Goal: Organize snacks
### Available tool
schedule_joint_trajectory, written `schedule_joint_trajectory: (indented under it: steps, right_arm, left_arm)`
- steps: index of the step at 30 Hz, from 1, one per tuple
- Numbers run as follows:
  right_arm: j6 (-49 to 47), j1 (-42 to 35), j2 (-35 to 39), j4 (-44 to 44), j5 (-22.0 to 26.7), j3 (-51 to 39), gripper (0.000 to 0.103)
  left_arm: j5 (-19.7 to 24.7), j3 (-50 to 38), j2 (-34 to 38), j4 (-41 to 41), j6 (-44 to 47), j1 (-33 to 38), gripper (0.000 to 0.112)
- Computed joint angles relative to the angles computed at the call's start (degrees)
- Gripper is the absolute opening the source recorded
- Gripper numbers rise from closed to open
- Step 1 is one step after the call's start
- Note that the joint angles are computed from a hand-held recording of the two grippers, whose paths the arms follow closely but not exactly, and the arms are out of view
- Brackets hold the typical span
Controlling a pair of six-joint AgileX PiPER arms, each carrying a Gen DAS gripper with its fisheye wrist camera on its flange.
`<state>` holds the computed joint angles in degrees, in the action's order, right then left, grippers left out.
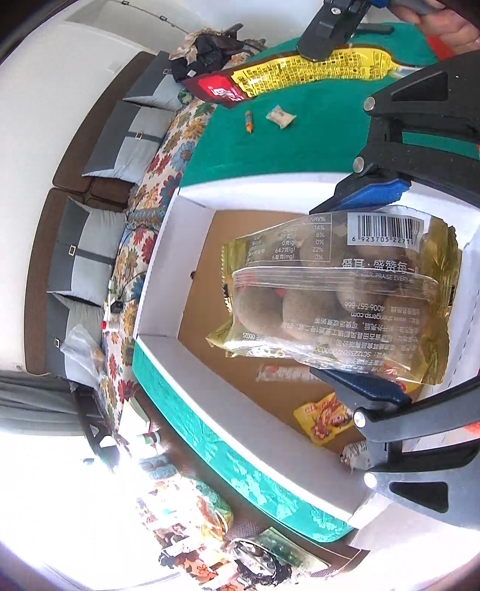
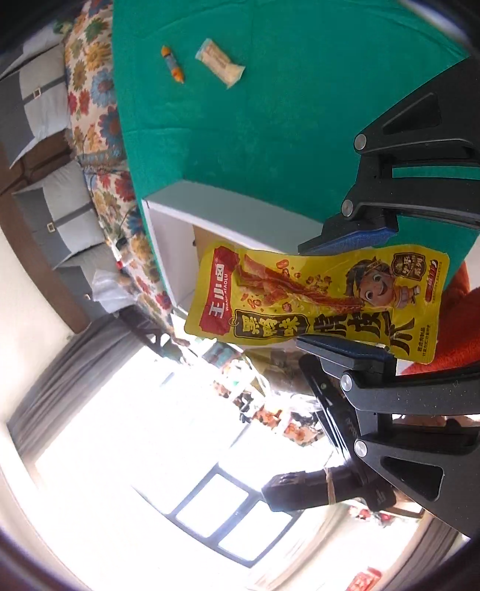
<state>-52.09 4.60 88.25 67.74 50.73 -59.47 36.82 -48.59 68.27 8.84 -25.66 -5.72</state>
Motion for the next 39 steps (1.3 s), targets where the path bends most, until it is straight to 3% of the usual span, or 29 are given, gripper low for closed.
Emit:
schedule_joint_trajectory:
  steps: [1, 3, 6, 10, 13, 15, 18, 23, 25, 28, 31, 39]
  right_arm:
    - [2.4, 4.6, 1.2, -1.1, -2.8, -2.0, 0.054]
    - [7.8, 11.8, 4.2, -5.2, -7.0, -5.8, 0.075]
    - [10.4, 14.5, 6.7, -7.5, -7.7, -6.7, 0.074]
    - [1.0, 8.1, 5.3, -4.3, -8.4, 0.8, 0.074]
    - [-9.2, -0.9, 3.8, -6.2, -12.7, 8.5, 0.074]
    - [-15.5, -7.5, 3.5, -9.8, -18.6, 13.6, 0.074]
    - [-21.0, -20.0, 6.6, -14.1, -23.0, 16.6, 0.074]
    - [-37.7, -39.5, 10.4, -2.4, -20.8, 18.1, 0.074]
    - [-36.7, -42.5, 12.8, -3.9, -18.8, 16.0, 0.075]
    - [-36.4, -43.2, 12.1, -4.2, -16.6, 14.2, 0.075]
    - [-39.1, -41.8, 11.8, -2.3, -17.3, 13.5, 0.075]
    - [-32.0, -42.4, 14.6, -12.5, -14.6, 10.9, 0.074]
  left_arm:
    - [-0.1, 1.0, 0.5, 0.2, 1.9, 3.0, 0.08]
    - [-0.4, 2.9, 1.3, 1.3, 3.8, 7.5, 0.085]
    - [-2.3, 7.8, -1.0, 0.1, 6.7, 12.7, 0.085]
    - [-4.4, 13.3, -6.2, -8.0, 14.0, 16.6, 0.086]
    - [-4.8, 14.9, -9.0, -9.2, 12.6, 12.2, 0.087]
    - [-4.3, 13.8, -9.3, -4.7, 4.5, 4.4, 0.093]
    - [-5.4, 11.2, -7.1, 1.5, -7.7, -8.0, 0.1]
    - [-5.8, -1.7, 6.5, 3.1, -14.0, -24.0, 0.1]
    - [-4.8, -8.1, 13.3, 3.4, -13.4, -29.0, 0.1]
    - [-3.3, -17.4, 23.2, 1.8, -8.3, -33.2, 0.1]
    - [2.5, -29.1, 33.7, 4.4, -5.5, -35.8, 0.1]
    - [14.5, -62.3, 57.9, -1.7, 3.8, -31.6, 0.1]
